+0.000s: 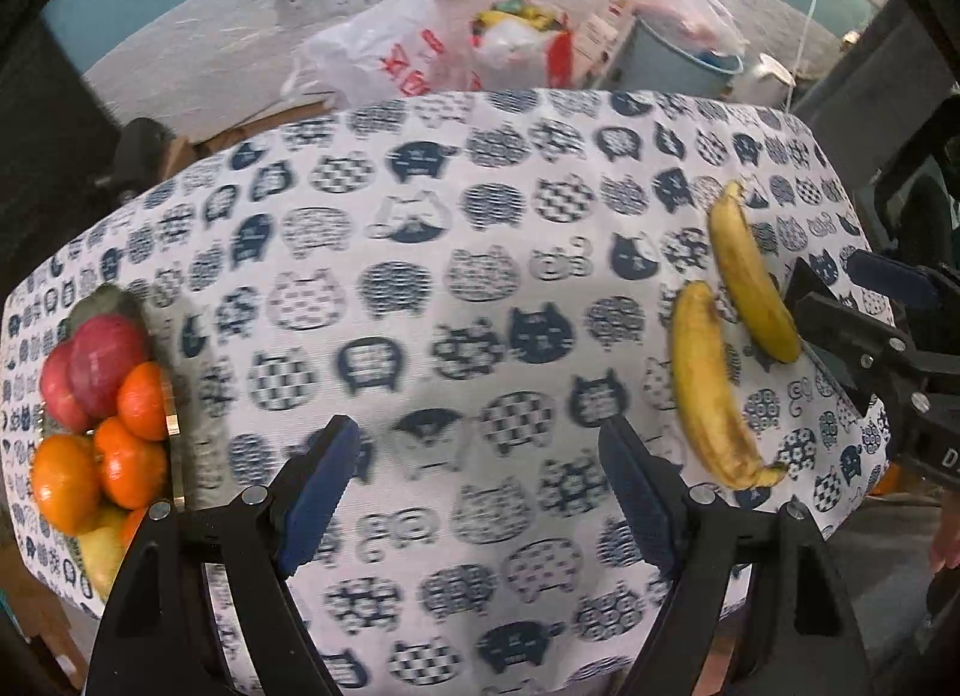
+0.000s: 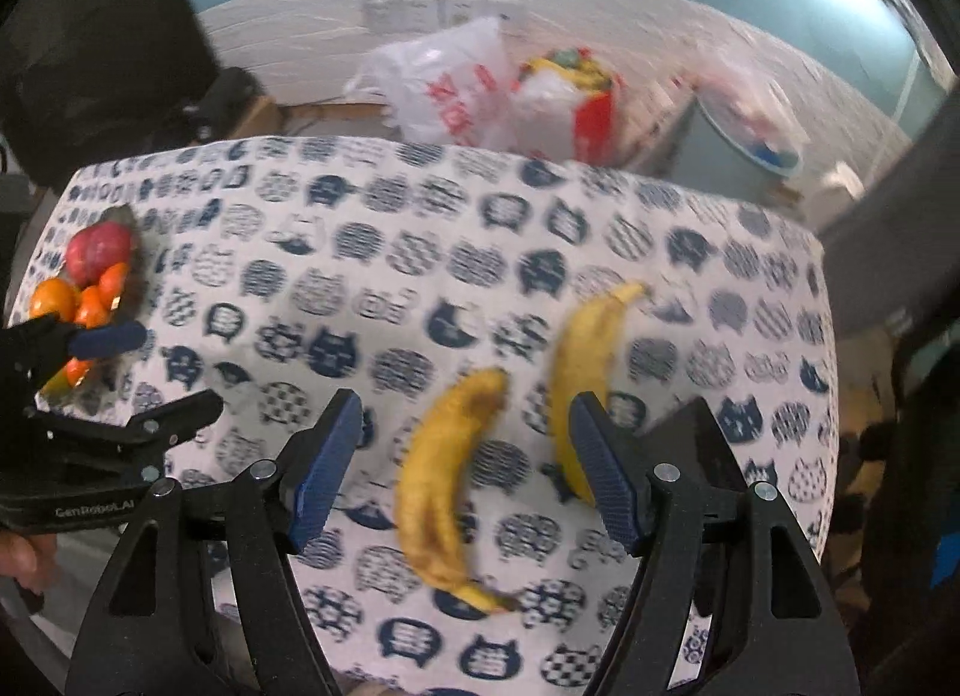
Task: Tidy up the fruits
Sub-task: 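Move both open tools toward the two yellow bananas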
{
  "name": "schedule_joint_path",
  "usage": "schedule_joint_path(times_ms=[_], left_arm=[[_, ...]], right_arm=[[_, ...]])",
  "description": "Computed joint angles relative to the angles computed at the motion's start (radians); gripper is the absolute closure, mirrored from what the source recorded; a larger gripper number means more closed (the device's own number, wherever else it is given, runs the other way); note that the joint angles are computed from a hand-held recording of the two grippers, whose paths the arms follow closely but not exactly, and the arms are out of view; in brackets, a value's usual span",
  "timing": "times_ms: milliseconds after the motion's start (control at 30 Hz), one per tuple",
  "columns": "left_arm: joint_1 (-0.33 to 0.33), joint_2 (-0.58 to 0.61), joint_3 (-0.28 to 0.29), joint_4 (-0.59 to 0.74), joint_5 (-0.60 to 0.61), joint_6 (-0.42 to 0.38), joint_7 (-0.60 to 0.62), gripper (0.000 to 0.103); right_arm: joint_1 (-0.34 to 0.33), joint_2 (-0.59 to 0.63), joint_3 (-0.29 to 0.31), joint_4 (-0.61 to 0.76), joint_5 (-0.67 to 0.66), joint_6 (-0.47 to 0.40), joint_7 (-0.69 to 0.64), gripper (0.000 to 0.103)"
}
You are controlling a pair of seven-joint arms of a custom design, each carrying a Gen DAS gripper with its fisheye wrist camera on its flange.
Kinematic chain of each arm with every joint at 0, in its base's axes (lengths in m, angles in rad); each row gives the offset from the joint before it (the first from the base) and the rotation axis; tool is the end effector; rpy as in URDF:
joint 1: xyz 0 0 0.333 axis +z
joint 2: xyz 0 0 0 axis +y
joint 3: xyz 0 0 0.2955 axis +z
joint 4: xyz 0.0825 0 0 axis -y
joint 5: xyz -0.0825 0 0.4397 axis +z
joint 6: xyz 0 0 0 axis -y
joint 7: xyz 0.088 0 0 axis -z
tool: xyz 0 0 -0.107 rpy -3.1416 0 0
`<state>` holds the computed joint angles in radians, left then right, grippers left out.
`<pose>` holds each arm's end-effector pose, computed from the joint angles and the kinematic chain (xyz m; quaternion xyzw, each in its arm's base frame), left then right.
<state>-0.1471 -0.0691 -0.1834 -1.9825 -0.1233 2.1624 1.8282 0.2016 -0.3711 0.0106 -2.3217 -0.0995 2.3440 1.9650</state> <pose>0.5803 -0.2059 0.4810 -0.4915 0.8607 -0.1237 0.0484 0.5194 0.1106 0.4869 -0.6476 0.7353 -0.1291 0.1526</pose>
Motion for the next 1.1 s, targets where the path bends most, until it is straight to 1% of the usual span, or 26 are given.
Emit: schedule_joint_path(times_ms=[133,267,433,633,800,1100], left_arm=[[-0.021,0.025,-0.018,0.016,0.000,-0.010,-0.017,0.020],[-0.043,0.056,-0.029,0.032,-0.005,-0.023,-0.034,0.020],[-0.063,0.101,-0.036,0.065,-0.038,-0.052,-0.073,0.020],[-0.088,0.142,-0.045,0.089,-0.033,-0.058,-0.110,0.020],[-0.102,0.166,-0.048,0.097,-0.036,-0.077,-0.135,0.020],[-0.117,0.178,-0.055,0.087,-0.068,-0.092,-0.160,0.020]], right_arm=[[-0.026,-0.020,-0.014,-0.034,-0.009,-0.015,0.015,0.031],[-0.041,-0.034,-0.039,-0.078,0.019,0.008,0.012,0.031],[-0.056,-0.043,-0.054,-0.105,0.040,0.007,-0.003,0.031],[-0.080,-0.049,-0.046,-0.115,0.010,-0.013,-0.005,0.031],[-0.095,-0.056,-0.055,-0.124,0.016,-0.017,0.014,0.031],[-0.094,-0.039,-0.054,-0.111,0.025,-0.011,0.017,0.031]])
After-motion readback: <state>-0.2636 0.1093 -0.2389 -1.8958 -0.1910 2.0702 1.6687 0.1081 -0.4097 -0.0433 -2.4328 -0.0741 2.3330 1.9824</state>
